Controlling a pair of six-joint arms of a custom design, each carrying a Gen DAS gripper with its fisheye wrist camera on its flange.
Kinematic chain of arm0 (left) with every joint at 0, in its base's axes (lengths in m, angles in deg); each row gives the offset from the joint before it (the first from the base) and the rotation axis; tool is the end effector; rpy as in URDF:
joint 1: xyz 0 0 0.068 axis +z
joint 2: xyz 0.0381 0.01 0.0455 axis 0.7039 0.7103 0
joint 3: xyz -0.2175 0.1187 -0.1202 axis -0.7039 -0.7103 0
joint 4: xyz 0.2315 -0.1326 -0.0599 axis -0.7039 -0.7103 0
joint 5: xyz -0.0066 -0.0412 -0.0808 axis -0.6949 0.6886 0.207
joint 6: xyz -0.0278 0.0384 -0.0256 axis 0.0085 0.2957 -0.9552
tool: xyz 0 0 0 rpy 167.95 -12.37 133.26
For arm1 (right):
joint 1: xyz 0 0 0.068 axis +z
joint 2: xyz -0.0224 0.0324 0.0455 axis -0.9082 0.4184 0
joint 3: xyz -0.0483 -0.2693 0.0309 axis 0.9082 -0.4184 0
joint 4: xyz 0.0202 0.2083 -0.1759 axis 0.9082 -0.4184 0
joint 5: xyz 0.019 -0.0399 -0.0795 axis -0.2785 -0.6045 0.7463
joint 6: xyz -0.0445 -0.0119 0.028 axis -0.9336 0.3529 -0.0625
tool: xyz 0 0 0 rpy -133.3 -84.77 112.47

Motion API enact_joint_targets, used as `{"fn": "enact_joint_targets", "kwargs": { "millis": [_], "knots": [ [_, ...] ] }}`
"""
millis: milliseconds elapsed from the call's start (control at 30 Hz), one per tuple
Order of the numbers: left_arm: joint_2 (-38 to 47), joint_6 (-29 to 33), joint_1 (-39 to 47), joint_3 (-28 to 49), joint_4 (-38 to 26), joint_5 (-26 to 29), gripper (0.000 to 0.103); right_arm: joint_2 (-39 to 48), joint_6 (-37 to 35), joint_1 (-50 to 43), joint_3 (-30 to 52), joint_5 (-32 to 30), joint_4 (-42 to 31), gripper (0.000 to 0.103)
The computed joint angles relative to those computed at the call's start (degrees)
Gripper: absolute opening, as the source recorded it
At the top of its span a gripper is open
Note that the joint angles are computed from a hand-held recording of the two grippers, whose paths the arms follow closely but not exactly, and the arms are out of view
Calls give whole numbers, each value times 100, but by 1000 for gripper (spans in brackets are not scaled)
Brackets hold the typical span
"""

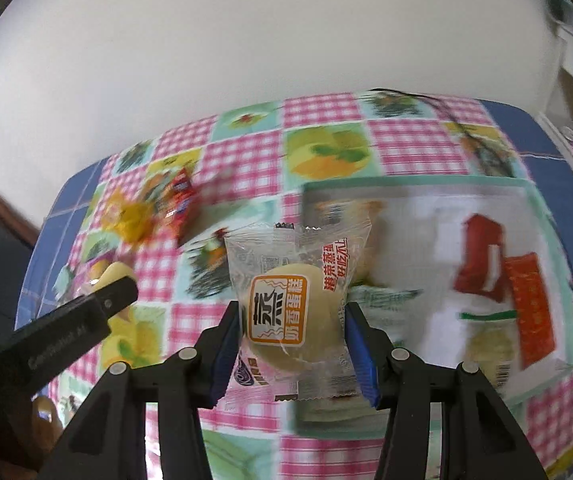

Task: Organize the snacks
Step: 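Carry the cup snack and bun bag into the white tray with both tools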

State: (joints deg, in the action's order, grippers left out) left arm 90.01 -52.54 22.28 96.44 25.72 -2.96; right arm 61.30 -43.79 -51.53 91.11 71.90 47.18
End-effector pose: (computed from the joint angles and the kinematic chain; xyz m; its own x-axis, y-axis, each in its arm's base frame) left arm 0.1886 -0.0677 0.2193 -0.7699 -0.4870 -0.4124 -0.4895 0.8653 -0.1080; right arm 0.2227 0.0625 0.2109 -0.8611 -0.1820 -0.4748 -0.3101 0.9280 0.2066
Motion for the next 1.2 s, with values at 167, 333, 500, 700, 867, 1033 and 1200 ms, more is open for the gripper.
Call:
{"fn": "enact_joint_targets", "kwargs": {
  "millis": [167,333,500,700,867,1033,1200],
  "knots": [
    [724,-214,-657,421,148,-155,45,231,-439,-1025,130,-249,-24,54],
    [1495,-224,-1128,804,403,-163,45,582,-783,-1830,282,-356,6,54],
    [2157,-215,-1340,1021,631,-62,45,915,-954,-2239,348,-459,77,54],
    [2623,-210,-1523,1224,788,43,45,1226,-1033,-2464,380,-489,162,54],
    [2936,-215,-1721,1450,832,82,46,1401,-1082,-2588,399,-482,207,54],
    [3156,-163,-1843,1609,995,229,46,1540,-1164,-2724,421,-491,238,54],
    [3417,-106,-2006,1873,949,206,46,1599,-1201,-2817,431,-412,304,54]
  ]
}}
